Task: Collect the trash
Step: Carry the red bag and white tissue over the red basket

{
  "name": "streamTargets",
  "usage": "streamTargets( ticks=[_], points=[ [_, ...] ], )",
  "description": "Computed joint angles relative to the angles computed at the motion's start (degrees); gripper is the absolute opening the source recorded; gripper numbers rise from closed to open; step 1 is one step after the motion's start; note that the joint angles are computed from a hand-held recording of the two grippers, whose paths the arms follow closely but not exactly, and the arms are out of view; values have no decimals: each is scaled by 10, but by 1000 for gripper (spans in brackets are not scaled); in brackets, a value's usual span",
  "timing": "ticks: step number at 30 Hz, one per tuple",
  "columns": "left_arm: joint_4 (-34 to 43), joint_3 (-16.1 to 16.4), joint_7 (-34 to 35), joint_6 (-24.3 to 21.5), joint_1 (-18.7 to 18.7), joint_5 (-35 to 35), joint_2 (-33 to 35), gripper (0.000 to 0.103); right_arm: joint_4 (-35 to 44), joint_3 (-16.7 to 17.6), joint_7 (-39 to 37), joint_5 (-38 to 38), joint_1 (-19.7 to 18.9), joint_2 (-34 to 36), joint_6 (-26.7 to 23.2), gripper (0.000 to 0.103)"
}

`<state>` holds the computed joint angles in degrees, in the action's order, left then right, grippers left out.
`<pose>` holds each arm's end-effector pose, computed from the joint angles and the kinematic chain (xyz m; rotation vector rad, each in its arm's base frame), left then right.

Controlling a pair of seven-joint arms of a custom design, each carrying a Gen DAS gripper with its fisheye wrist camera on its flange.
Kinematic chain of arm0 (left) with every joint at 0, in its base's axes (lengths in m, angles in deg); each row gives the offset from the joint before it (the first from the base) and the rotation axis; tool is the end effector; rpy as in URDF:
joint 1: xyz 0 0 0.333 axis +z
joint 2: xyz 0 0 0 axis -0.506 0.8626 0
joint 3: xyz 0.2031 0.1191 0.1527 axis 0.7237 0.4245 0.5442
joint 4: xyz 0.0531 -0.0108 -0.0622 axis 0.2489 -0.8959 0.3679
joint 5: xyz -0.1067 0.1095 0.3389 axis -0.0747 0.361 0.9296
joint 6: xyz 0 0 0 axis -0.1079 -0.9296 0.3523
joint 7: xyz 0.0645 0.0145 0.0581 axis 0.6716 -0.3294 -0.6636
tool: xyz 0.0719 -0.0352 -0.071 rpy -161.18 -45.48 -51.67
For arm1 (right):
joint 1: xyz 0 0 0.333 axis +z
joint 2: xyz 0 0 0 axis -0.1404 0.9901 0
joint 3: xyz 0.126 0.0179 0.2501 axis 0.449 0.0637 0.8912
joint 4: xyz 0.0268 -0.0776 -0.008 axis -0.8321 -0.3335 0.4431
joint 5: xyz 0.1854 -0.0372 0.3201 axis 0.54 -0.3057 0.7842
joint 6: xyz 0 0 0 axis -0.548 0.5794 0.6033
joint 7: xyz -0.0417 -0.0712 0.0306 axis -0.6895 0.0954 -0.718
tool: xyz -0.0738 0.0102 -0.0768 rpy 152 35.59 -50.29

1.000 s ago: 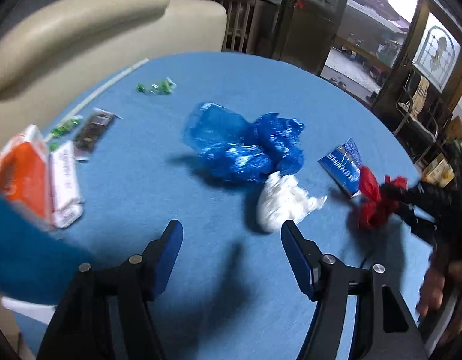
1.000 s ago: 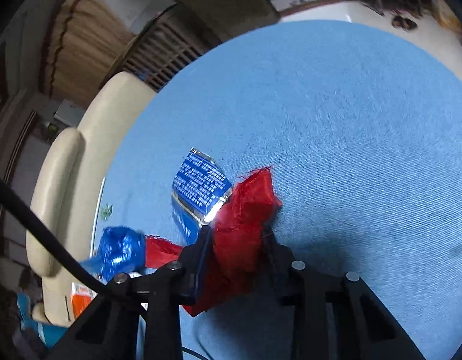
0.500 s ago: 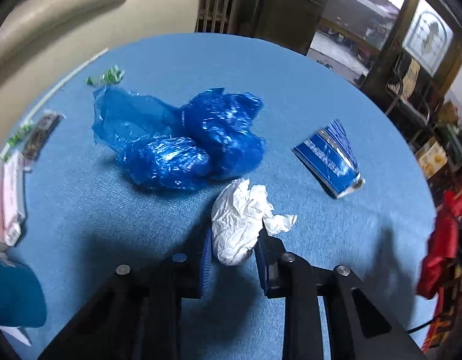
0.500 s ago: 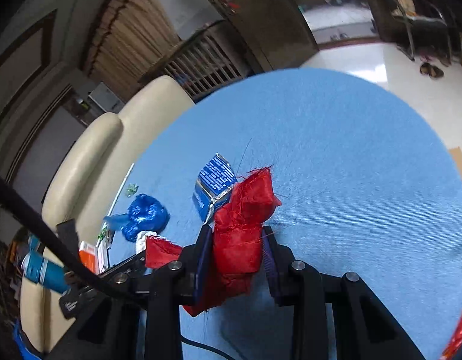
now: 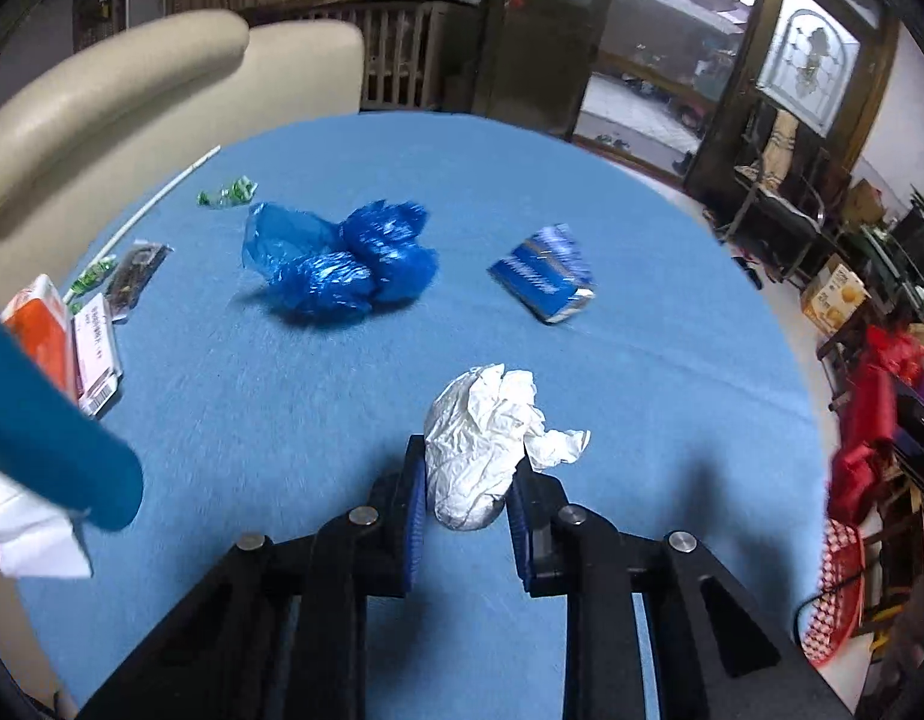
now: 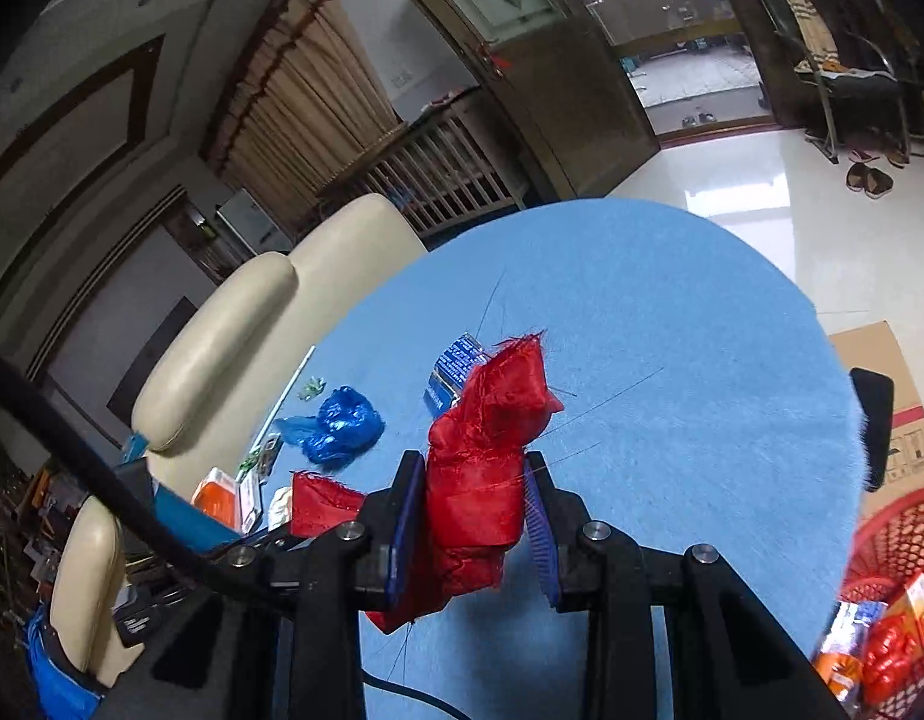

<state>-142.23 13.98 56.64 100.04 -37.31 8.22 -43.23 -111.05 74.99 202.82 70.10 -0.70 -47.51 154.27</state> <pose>0.6203 -0.1988 0.5490 -1.5263 2.3213 -0.8834 0.4815 0.0228 0.5690 -1.0494 1.9154 -0.4141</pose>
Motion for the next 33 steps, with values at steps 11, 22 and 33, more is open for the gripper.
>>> streamTargets(
  ticks=[11, 22, 33],
  points=[
    [-138, 10, 93, 16, -9, -106, -164, 25, -86, 30, 39, -37, -32, -130, -12, 35],
    [-193, 25, 150, 32, -59, -150, -242, 25, -143, 70, 82, -108, -94, -256, -61, 35],
    [-210, 21, 162, 23, -93, -143, -273, 25, -189, 69, 106, -150, -126, -355, -92, 35]
  ],
)
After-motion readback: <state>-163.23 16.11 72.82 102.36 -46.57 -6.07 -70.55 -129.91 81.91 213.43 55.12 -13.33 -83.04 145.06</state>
